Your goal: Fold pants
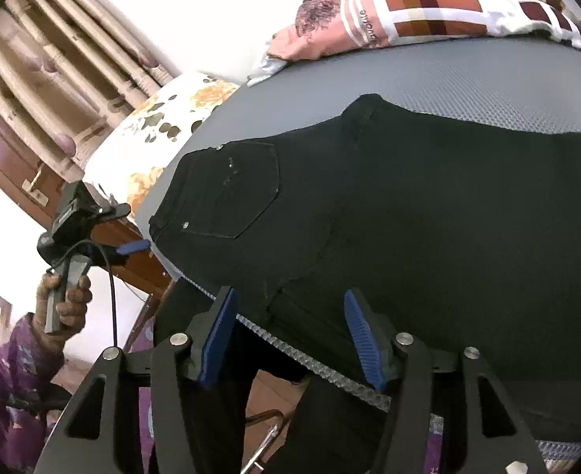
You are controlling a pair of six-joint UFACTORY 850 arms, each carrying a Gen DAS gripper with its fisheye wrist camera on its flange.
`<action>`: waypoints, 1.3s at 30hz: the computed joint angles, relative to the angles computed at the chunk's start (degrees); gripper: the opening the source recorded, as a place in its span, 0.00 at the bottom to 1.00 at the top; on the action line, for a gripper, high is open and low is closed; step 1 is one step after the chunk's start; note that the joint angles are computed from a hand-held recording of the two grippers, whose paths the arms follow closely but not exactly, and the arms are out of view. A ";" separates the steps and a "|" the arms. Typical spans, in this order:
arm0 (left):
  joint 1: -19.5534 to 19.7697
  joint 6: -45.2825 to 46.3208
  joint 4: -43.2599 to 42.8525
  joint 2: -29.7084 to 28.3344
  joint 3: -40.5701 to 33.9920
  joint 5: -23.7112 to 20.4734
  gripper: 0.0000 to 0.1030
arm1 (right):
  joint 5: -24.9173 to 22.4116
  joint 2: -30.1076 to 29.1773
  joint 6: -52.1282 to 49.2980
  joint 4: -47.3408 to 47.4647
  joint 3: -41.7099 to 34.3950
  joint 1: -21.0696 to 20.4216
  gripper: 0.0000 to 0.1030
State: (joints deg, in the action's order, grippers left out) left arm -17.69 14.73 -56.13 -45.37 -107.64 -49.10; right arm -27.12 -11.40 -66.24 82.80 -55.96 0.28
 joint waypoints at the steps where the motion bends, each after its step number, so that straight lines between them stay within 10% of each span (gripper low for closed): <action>1: 0.06 -0.46 -0.18 -0.59 -0.41 -0.30 0.96 | -0.13 -0.15 0.31 0.06 -0.05 -0.02 0.56; 19: 2.01 5.45 -17.61 -1.85 1.88 -2.13 0.96 | -0.87 -0.97 2.34 -0.12 -0.29 -0.22 0.64; 28: -0.42 3.61 -5.83 -1.77 -1.17 1.37 0.95 | -1.20 -1.35 2.13 0.47 -0.59 -0.13 0.71; 30: -1.17 0.66 -0.93 -1.31 -1.13 4.95 0.66 | -1.16 -1.39 1.75 0.68 -0.61 -0.04 0.72; 31: -1.67 -1.16 2.45 -0.93 -0.49 7.22 0.35 | -1.15 -1.37 1.62 0.95 -0.56 -0.02 0.72; 39: -1.84 -5.07 2.78 -0.76 -0.56 7.97 0.29 | -1.78 -1.45 -0.36 3.88 -0.05 -0.10 0.74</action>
State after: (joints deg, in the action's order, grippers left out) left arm -19.53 9.67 -53.35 -46.13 -108.20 -41.13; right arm -28.90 -12.85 -66.60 86.68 -56.02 0.18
